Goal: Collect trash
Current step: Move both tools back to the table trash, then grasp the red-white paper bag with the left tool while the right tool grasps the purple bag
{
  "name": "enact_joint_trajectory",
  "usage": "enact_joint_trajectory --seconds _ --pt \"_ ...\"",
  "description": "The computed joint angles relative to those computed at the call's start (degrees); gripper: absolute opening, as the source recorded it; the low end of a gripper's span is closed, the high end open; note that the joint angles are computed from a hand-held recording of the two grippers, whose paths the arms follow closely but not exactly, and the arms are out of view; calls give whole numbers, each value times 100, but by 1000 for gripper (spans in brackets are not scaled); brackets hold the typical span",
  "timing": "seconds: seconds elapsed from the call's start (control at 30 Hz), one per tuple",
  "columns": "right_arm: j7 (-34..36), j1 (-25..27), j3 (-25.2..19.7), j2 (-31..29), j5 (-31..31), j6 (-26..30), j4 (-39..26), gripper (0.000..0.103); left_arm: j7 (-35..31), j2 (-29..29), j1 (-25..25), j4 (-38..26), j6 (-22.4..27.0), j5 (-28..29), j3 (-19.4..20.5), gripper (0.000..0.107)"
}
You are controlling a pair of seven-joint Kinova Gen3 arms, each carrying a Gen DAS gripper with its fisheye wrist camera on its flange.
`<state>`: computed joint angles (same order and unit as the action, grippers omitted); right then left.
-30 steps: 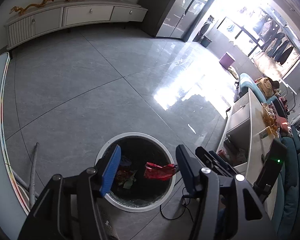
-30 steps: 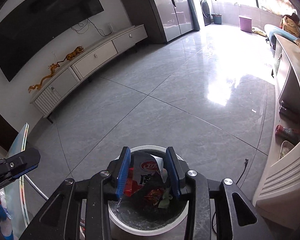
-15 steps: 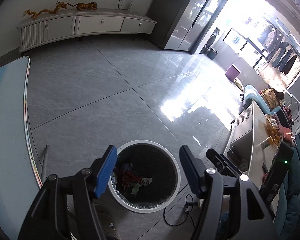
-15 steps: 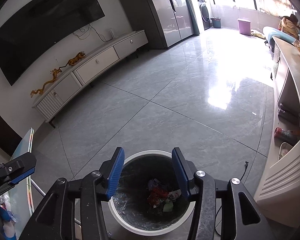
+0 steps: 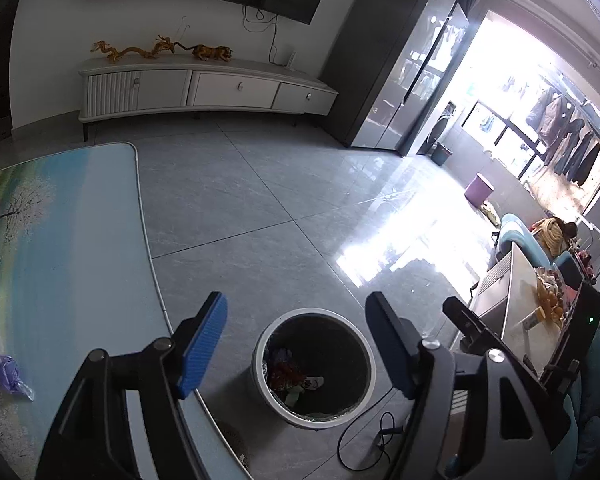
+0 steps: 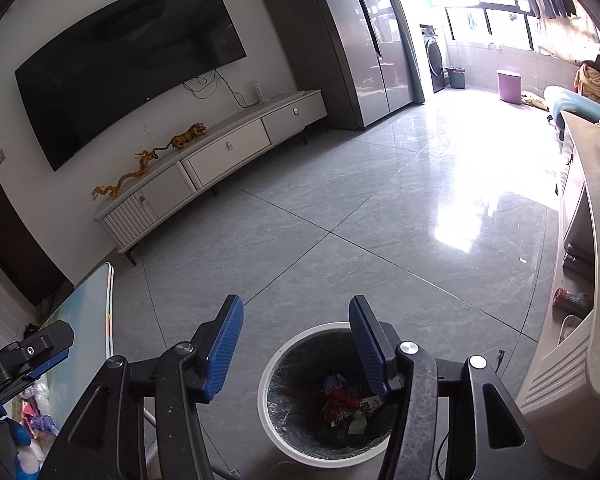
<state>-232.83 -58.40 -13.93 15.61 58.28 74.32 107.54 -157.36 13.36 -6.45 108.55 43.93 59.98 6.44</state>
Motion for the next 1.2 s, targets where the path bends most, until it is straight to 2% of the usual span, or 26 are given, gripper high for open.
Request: enact_joint_trajectory --seconds 0.37,0.63,0.77,0.97,1.2 --pt "912 -348 76 324 294 446 -940 54 -923 -470 -858 295 780 591 -652 70" --pt "1712 -634 242 592 516 526 -1722 54 -1531 -416 -1688 169 1475 865 -1200 70" --pt "2209 -727 348 760 622 322 -2130 54 -1717 -131 -2200 -59 1643 915 -1366 70" --pt "3041 -812 584 1128 595 -267 -2794 56 -1701 502 -2956 -545 1498 877 -1394 70" --pt "3985 -594 756 1557 144 -1528 -3339 57 -1246 1210 -3522 -1103 1328 512 -1154 70"
